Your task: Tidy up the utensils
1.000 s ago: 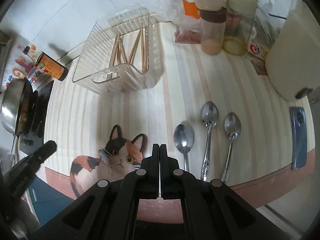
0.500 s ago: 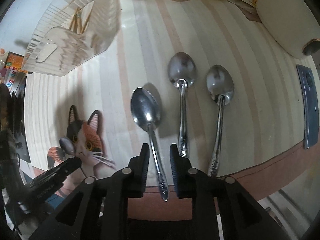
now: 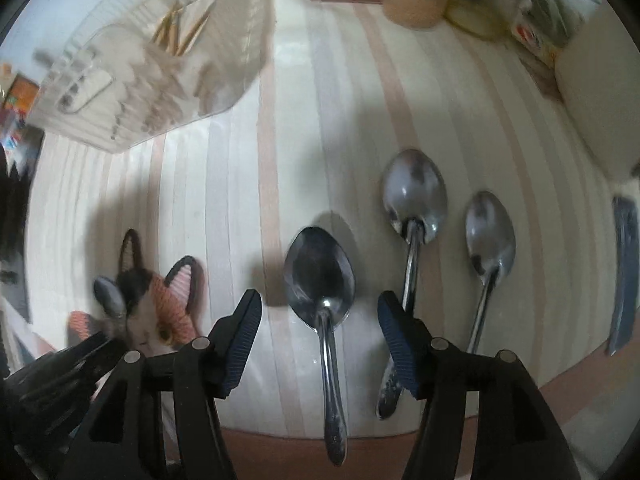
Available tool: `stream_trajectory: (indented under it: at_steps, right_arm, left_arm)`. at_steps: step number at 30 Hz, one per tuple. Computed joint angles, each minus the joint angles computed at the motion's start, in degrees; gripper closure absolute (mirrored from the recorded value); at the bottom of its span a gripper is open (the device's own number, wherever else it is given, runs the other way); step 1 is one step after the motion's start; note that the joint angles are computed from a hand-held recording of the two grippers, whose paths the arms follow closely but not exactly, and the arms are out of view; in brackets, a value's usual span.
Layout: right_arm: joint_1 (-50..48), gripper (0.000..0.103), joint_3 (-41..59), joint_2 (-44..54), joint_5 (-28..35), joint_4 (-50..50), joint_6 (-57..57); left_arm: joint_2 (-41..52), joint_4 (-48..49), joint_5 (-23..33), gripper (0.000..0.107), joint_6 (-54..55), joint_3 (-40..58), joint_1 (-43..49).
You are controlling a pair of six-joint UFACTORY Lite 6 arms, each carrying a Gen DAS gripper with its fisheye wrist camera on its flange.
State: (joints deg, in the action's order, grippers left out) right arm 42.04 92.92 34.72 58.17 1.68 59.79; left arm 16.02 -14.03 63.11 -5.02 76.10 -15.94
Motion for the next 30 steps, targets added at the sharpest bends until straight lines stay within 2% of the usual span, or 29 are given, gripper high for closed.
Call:
stream_trajectory:
  at_steps: [2,4,8,12,13,15,18,25,30]
  right_arm:
    - [1.5,0.066,4.1,2.6,3.1,-3.7,2.2]
    - [1.5,0.066,4.3,2.7,3.1,-3.8,2.4]
    - [1.5,0.066,4.3,2.5,3.4,-3.3,2.2]
    - [1.5,0.066,2.4,1.4,3.0,-2.9,2.4]
    - [1.4,0.066,1.0,0.5,2.6,-2.9,2.5]
    - [1.0,0.066,-1.9,-1.5,1.7,-2.6,2.2]
    - [0.8,0.066,-5.7,-4.6,0.4,-2.0,2.6]
    - [0.0,0.066,-15.4,-13.3,-2.6,-2.2,3.6]
    - [-1.5,0.066,-18.5,-18.8,-2.4,-4.2,3.9]
  left_arm:
    - [1.9,-1.6,0.7,0.061,0.2,2.1,1.2]
    - [3.9,-1.9,0.6,0.061,-0.1,5.0,1.1]
    - [9.0,0.3,0.9,0.053,-3.6,11.6,-1.6]
    - [14.7,5.5,2.0,0.053,-8.5,19.9,-5.3]
    - [15.0,6.7,1.6,0.055,-9.7,20.1,-6.4]
    - [16.4,11.2,2.0,0.068,-12.0,22.6,-9.0]
    - [18.3,12.3,2.9,0.070,-10.7,26.0,-10.0]
    - [12.4,13.0,2.9,0.070,-8.0,22.3,-9.8]
    - [11.5,15.6,4.0,0.071,-7.7,27.2,-10.2]
